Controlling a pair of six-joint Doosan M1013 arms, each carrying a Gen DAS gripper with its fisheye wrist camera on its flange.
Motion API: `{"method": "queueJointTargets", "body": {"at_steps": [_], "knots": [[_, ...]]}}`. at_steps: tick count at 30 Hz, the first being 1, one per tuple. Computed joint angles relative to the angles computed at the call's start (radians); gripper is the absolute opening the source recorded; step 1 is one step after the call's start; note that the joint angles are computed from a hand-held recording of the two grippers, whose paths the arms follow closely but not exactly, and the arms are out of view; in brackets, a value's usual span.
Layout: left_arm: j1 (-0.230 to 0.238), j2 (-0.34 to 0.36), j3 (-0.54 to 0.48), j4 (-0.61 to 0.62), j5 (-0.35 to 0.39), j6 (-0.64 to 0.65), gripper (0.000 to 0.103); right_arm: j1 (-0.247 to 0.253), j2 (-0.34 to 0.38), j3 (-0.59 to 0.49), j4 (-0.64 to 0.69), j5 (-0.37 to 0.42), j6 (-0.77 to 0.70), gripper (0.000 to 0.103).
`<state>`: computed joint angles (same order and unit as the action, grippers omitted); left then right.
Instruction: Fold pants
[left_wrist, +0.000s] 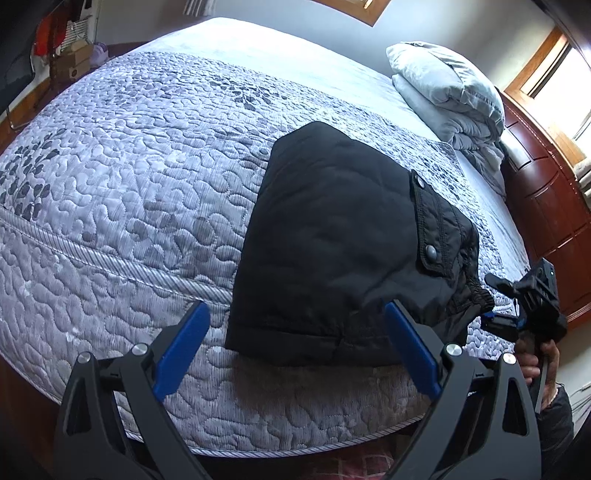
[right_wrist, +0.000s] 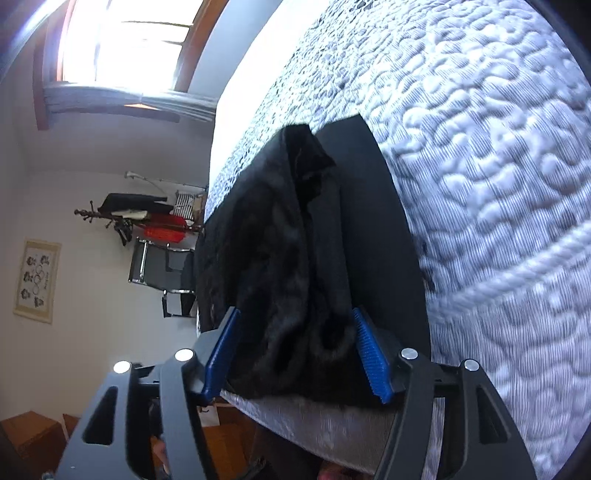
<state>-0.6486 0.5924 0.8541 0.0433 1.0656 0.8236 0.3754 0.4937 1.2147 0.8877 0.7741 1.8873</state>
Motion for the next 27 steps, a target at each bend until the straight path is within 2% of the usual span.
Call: {"method": "queueJointTargets", "body": {"at_steps": [4, 7, 8, 11, 14, 20, 27], "knots": [[-0.001, 0.000, 0.004, -0.012, -0.003, 0.003, 0.095, 0.010, -0.014, 0.025, 0.022, 0.000, -0.014, 0.063], [-0.001, 0.001, 0.003, -0.020, 0.000, 0.004, 0.095, 0.021, -0.010, 0.019, -0.014, -0.011, 0.023, 0.061], [-0.001, 0.001, 0.003, -0.021, 0.000, 0.005, 0.095, 0.024, -0.007, 0.014, -0.031, -0.015, 0.046, 0.053], [-0.002, -0.002, 0.003, -0.017, -0.001, 0.008, 0.095, 0.028, -0.004, 0.008, -0.066, -0.025, 0.080, 0.039], [-0.002, -0.005, 0.008, -0.013, -0.002, 0.001, 0.095, 0.035, -0.008, -0.011, -0.149, -0.031, 0.097, 0.032], [-0.001, -0.005, 0.008, -0.018, -0.006, -0.004, 0.095, 0.032, -0.023, -0.006, -0.214, -0.045, 0.127, 0.032], [-0.002, 0.006, -0.008, -0.024, 0.011, 0.011, 0.095, 0.025, -0.046, 0.057, -0.126, -0.127, 0.065, 0.032]]}}
